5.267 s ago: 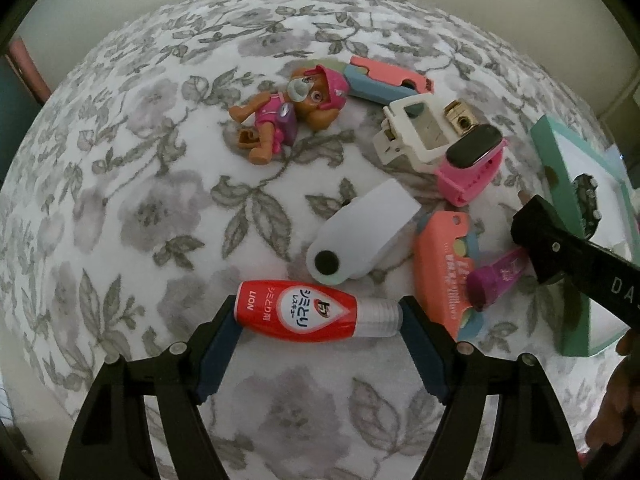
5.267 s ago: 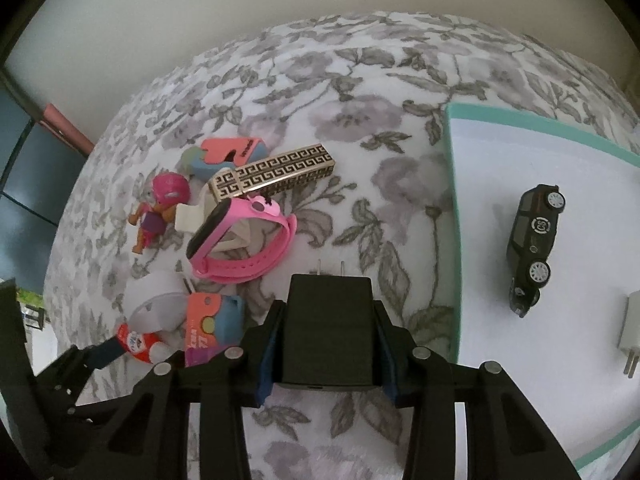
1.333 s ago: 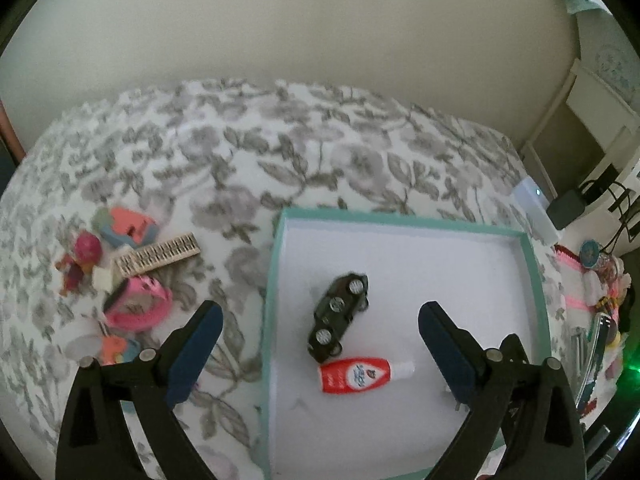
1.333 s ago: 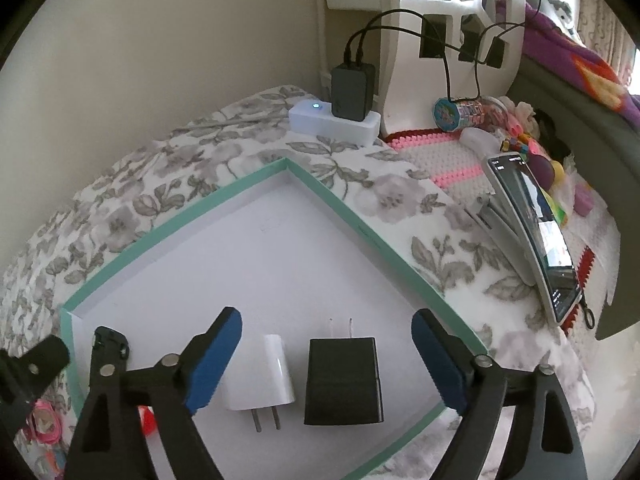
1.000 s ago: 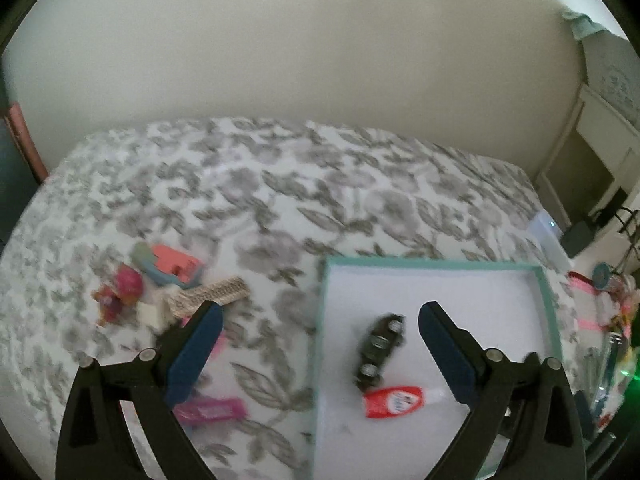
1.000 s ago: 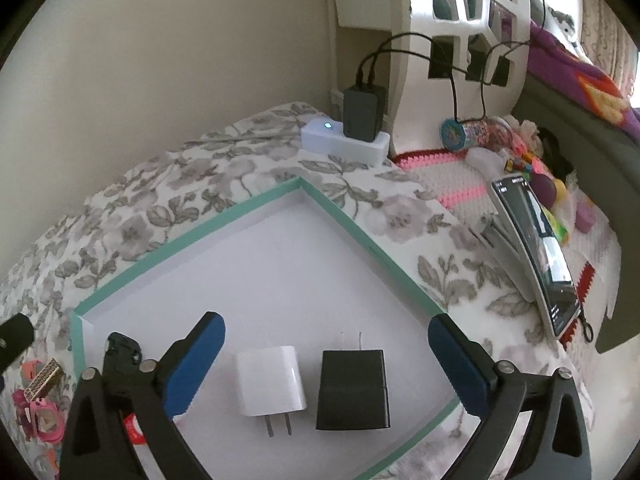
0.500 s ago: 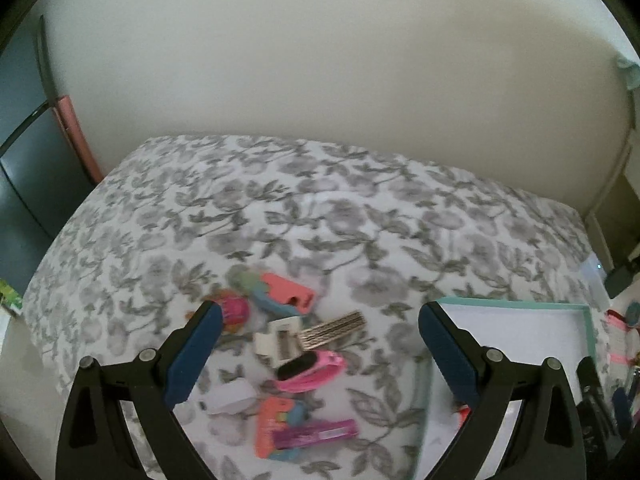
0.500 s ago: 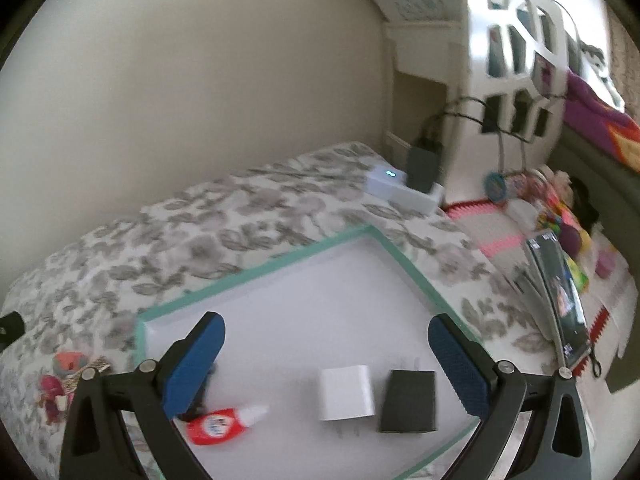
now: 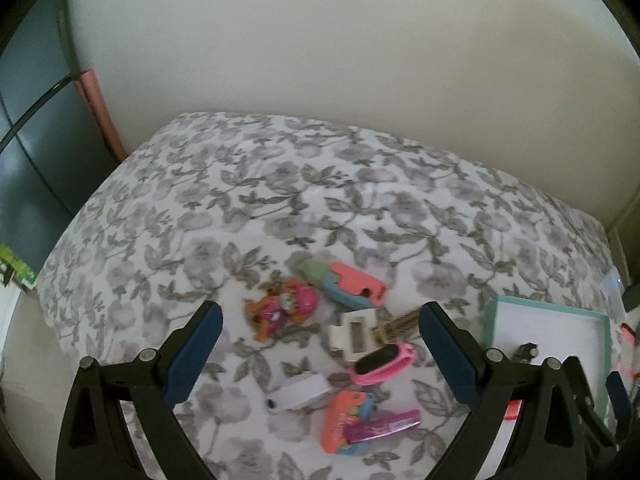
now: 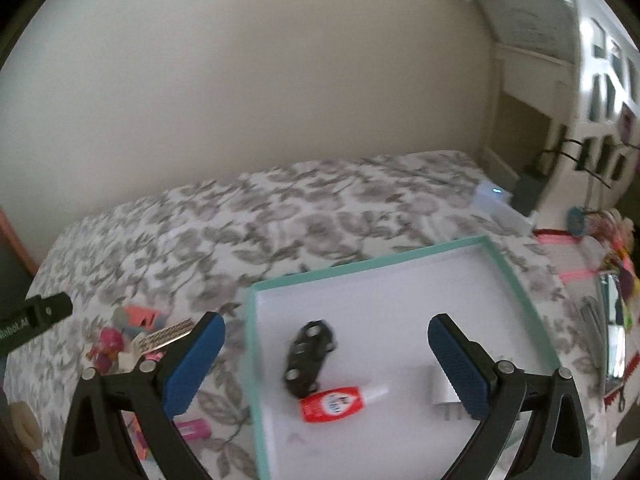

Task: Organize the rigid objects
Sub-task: 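Withdraw both tools from the tray back over the remaining items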

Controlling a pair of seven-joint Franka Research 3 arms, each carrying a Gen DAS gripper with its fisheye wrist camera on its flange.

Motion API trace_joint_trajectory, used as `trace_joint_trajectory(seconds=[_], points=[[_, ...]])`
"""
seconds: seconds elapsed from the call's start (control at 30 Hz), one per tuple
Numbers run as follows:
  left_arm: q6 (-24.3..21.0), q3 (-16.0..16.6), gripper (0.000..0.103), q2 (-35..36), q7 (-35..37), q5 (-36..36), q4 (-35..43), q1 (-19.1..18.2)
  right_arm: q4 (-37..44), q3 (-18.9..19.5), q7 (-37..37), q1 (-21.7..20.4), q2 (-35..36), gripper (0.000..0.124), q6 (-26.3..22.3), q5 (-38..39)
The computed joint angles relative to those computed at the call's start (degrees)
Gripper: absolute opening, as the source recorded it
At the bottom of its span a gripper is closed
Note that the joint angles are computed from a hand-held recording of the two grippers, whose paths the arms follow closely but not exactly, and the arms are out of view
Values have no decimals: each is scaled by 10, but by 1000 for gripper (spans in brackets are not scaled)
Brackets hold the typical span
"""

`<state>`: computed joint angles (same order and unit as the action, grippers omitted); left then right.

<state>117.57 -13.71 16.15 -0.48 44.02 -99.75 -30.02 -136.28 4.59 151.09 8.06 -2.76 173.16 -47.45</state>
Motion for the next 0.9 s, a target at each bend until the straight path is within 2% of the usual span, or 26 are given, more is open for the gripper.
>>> trace_joint_trajectory(seconds=[0.1, 0.27, 0.4, 0.5, 0.57, 0.7, 0.9], points=[[8, 1, 98, -20, -16, -9, -29, 8, 3, 3, -82, 20, 11, 100, 7, 56], [34, -4, 98, -44, -27, -25, -80, 27, 8, 9, -278, 64, 33, 93, 13, 232], [109, -5, 98, -69, -30, -69, -145, 56, 13, 34, -502, 91, 52, 92, 1, 466], [149, -5, 98, -79, -34, -93, -184, 70, 28, 42, -589, 109, 69, 92, -25, 544], [168, -6, 98, -80, -34, -108, -202, 77, 36, 55, -663, 112, 79, 92, -44, 624], [205, -7, 98, -79, -35, -124, -224, 83, 51, 59, -741, 120, 95, 92, -80, 718], [267, -5, 98, -79, -30, -139, -248, 89, 72, 54, -788, 124, 118, 92, -126, 786]])
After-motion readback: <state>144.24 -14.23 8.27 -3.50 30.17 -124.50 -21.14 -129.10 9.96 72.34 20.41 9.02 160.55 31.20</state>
